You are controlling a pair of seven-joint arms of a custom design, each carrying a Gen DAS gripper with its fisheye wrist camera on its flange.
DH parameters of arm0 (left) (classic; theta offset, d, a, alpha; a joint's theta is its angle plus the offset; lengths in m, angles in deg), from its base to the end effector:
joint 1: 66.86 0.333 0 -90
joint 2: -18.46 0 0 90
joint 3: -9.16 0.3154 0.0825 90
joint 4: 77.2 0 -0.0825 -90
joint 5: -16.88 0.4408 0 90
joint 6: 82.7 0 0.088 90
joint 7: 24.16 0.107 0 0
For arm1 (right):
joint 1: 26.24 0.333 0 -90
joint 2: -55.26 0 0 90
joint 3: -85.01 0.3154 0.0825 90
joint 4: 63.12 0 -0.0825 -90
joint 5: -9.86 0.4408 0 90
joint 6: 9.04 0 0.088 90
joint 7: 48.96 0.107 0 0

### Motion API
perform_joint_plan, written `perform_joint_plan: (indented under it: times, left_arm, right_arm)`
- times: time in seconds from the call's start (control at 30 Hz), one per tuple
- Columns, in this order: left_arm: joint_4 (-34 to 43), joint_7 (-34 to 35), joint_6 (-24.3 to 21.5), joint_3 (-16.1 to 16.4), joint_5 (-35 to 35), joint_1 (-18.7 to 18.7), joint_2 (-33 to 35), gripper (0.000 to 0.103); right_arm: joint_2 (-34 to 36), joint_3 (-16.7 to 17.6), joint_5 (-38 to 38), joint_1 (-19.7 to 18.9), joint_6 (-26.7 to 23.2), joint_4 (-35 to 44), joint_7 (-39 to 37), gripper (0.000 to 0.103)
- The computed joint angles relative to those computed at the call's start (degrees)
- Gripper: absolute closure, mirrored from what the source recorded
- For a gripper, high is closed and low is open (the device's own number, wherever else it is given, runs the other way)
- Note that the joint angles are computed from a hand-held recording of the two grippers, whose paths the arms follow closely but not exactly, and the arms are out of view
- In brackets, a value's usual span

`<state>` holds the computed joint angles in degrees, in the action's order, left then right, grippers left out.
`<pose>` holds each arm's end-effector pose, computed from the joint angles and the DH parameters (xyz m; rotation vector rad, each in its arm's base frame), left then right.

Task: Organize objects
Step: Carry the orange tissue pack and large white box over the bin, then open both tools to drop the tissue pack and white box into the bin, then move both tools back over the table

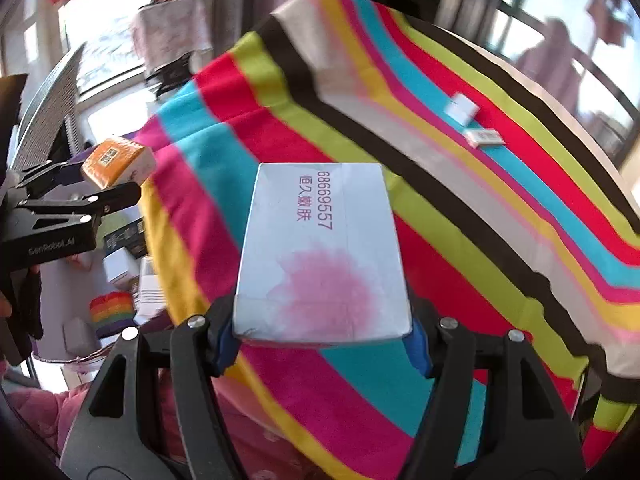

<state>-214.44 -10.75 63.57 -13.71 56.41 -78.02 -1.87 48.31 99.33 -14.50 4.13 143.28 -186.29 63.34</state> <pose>0.4311 -0.3087 0.4625 -1.9598 1.5449 -0.7003 0.4223 0.4395 0.4958 -2.3162 1.0578 -0.5993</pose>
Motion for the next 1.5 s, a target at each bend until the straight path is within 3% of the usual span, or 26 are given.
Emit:
perform_joint_plan:
  times: [0.47, 0.87, 1.13, 1.37, 1.43, 1.5]
  left_arm:
    - [-9.4, -1.53, -1.55, 0.64, -5.31, 2.43, -9.35, 0.028]
    - [-12.39, 0.89, -6.24, 0.67, -8.02, 3.27, -12.81, 0.027]
    - [-10.77, 0.39, -12.43, 0.05, -7.85, 3.18, -13.13, 0.021]
    - [-5.5, 2.64, -9.72, 0.22, -5.06, 3.13, -8.6, 0.019]
    - [-2.9, 3.55, -7.18, 0.33, -4.22, 3.02, -5.94, 0.019]
    - [1.02, 5.25, -3.11, 0.55, -2.91, 2.93, -1.51, 0.017]
  right_arm:
    - [7.37, 1.22, 4.08, 6.37, -1.82, 8.05, -15.15, 0.034]
    - [11.74, 1.77, 7.66, 10.72, -3.3, 12.09, -24.01, 0.034]
    - [11.06, 2.81, 21.31, 10.64, -1.53, 10.57, -36.97, 0.028]
    - [6.98, 0.16, 23.76, 8.08, 4.39, 6.26, -32.31, 0.021]
    - [5.73, -0.78, 21.38, 6.53, 5.98, 4.98, -27.38, 0.018]
    - [5.31, -1.75, 14.01, 4.07, 6.0, 4.59, -17.48, 0.016]
